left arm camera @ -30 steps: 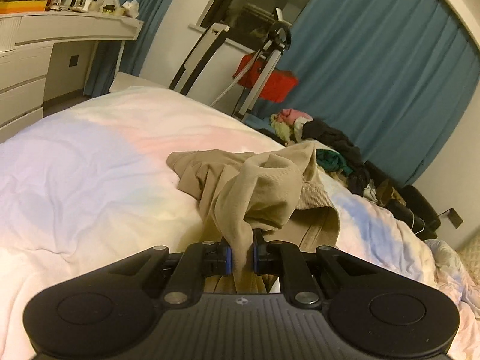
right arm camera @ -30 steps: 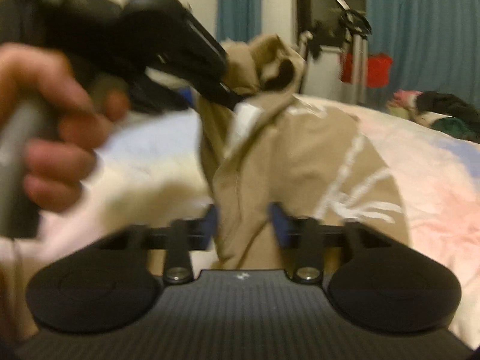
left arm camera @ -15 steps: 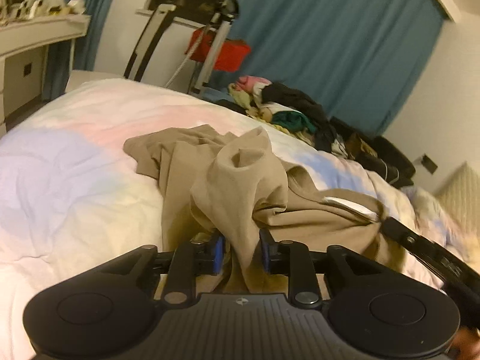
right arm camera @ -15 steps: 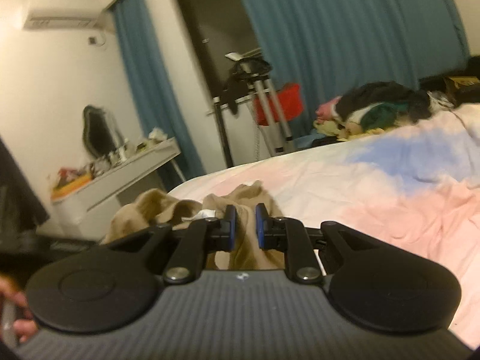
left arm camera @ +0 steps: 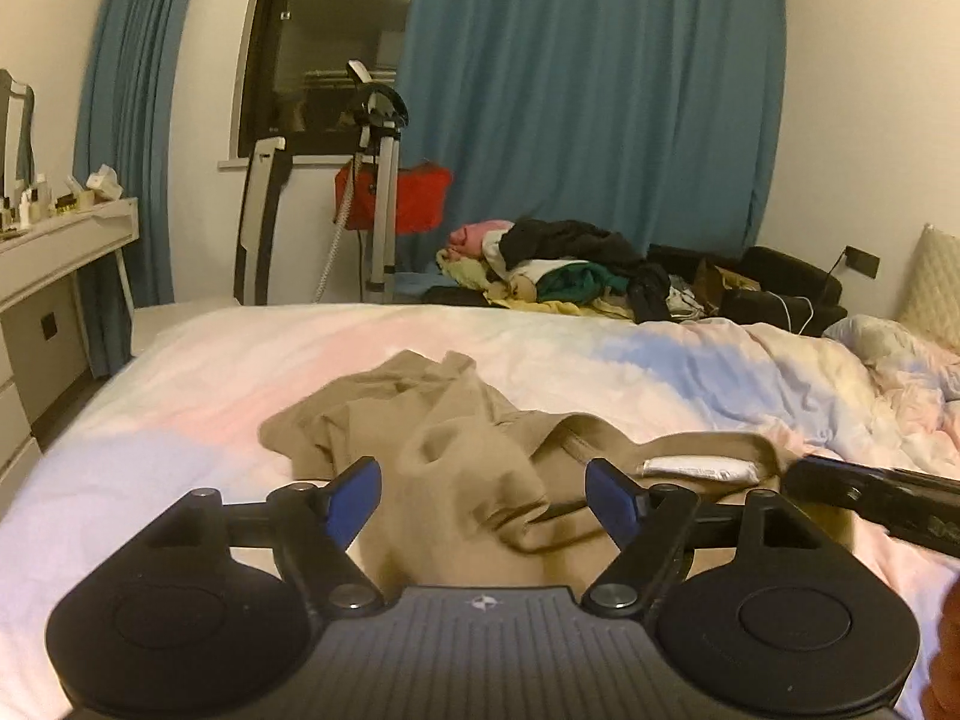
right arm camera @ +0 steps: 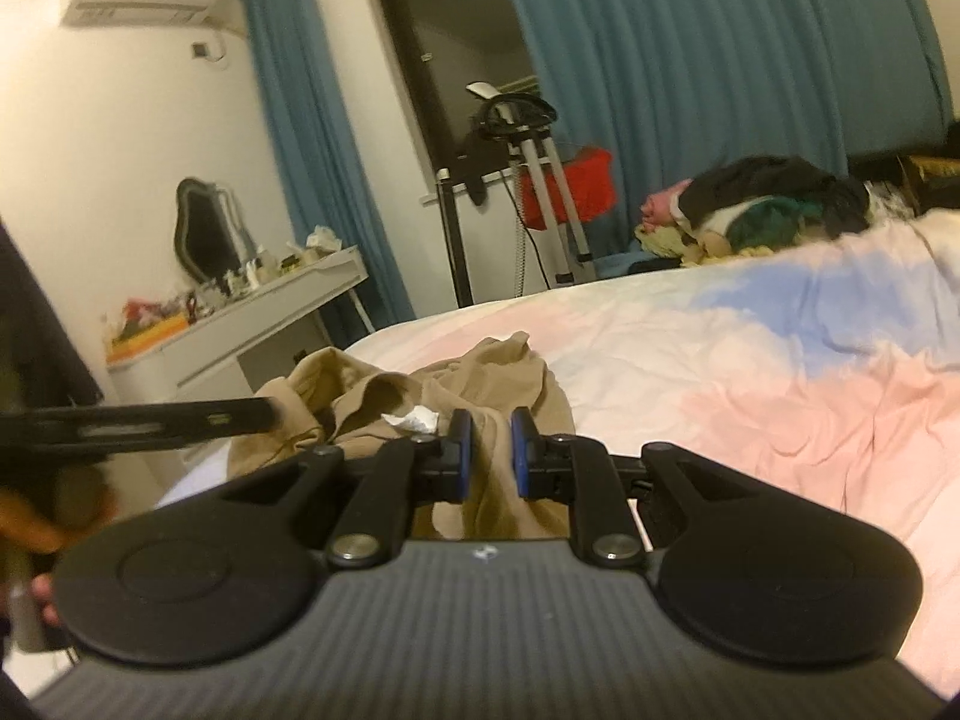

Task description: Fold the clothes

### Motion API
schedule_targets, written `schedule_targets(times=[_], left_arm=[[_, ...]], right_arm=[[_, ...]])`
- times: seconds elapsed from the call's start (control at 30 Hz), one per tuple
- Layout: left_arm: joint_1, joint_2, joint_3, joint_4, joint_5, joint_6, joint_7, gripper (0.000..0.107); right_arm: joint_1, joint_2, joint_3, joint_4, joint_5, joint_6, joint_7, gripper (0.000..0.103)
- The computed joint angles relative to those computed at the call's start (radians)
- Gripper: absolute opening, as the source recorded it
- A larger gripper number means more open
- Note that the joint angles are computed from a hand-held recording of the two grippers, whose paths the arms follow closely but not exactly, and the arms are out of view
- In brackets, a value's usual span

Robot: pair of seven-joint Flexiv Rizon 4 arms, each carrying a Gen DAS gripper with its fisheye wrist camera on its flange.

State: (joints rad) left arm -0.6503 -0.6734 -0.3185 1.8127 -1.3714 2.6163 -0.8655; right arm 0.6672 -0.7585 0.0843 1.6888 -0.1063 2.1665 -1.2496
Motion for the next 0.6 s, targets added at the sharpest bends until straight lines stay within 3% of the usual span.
schedule_targets(times=[0.07, 0.13, 0.17, 0.23, 0.3, 0.33, 0.4, 0.47, 0.53, 0.6], left_arm=[[0.011, -0.026, -0.001, -0.032, -0.007, -0.008, 0.003, 0.064], [0.021, -0.039, -0.008, -0.047, -0.036, 0.0, -0.017, 0.015], [0.027, -0.022, -0.006, -0.012, -0.024, 0.002, -0.095, 0.011], [0.034, 0.03, 0.009, 0.091, 0.045, -0.002, -0.279, 0.01], [0.042, 0.093, 0.02, 0.21, 0.149, 0.007, -0.467, 0.009], [0.022, 0.122, 0.038, 0.245, 0.151, -0.011, -0.485, 0.009], [-0.006, 0.18, 0.042, 0.303, 0.128, -0.035, -0.483, 0.009], [-0.038, 0.221, 0.03, 0.318, 0.003, -0.051, -0.451, 0.009], [-0.057, 0.259, 0.006, 0.333, -0.12, -0.086, -0.407, 0.01], [-0.077, 0.249, -0.026, 0.284, -0.275, -0.045, -0.277, 0.011]], right_arm=[[-0.003, -0.001, 0.002, 0.005, -0.012, 0.002, -0.007, 0.016], [0.007, -0.005, -0.014, -0.004, 0.003, -0.018, -0.01, 0.016], [0.018, -0.005, -0.028, -0.008, 0.021, -0.034, -0.012, 0.016], [0.016, -0.006, -0.03, -0.02, 0.036, -0.085, 0.01, 0.016], [-0.041, -0.026, 0.029, -0.039, -0.008, -0.109, 0.06, 0.017], [-0.073, -0.035, 0.066, -0.045, -0.042, -0.118, 0.087, 0.017], [-0.134, -0.054, 0.141, -0.055, -0.121, -0.134, 0.145, 0.017], [-0.195, -0.078, 0.216, -0.066, -0.206, -0.15, 0.206, 0.017], [-0.199, -0.072, 0.22, -0.044, -0.251, -0.12, 0.215, 0.017], [-0.198, -0.056, 0.214, -0.011, -0.297, -0.075, 0.213, 0.017]])
